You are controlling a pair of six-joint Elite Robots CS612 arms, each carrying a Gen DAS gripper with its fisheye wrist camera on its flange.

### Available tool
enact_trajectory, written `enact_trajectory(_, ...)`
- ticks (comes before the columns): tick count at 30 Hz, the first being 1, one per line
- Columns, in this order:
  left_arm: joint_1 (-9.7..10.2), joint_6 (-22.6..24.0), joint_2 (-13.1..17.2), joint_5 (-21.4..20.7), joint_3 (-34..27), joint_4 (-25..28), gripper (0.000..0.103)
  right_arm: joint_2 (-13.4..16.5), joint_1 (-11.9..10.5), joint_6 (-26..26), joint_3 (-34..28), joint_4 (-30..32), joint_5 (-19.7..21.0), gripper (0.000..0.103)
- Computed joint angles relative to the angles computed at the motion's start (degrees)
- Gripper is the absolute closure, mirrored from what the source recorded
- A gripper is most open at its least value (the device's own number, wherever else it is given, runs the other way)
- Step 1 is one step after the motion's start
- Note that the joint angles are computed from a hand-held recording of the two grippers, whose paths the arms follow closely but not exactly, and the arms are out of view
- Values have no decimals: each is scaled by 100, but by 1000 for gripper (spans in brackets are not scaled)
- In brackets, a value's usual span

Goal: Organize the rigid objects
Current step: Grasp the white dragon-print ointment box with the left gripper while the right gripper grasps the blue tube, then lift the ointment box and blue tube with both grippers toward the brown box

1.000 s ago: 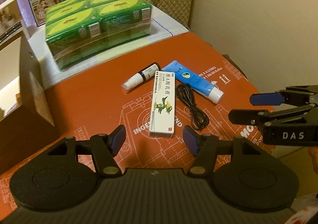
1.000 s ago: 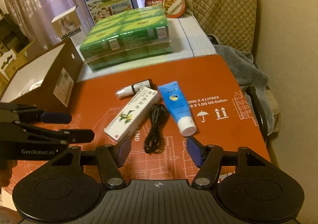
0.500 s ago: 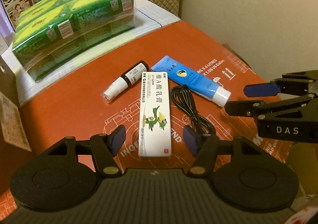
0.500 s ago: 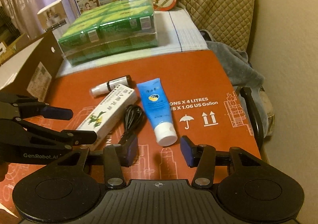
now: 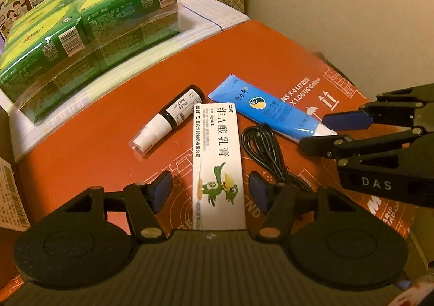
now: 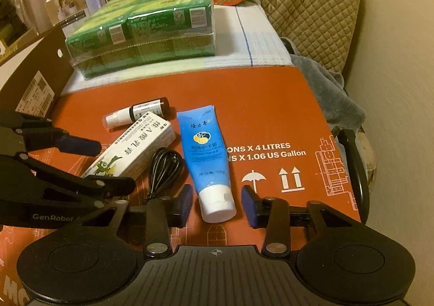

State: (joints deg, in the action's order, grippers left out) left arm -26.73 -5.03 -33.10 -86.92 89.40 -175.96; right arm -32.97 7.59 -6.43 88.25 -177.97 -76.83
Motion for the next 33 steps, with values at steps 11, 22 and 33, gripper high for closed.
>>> enact_trajectory(11,-12,64,-94,1,294,-120,70,-106,-15,-74,283,-180,-48,78)
enact_trajectory(22,21,-489,-462,115,1087,-286,70,-468,-181,-76,947,-170,196,78)
enact_trajectory(33,-19,-587,-365,248,982,-413,66,-284,-80,127,673,-204,0,69)
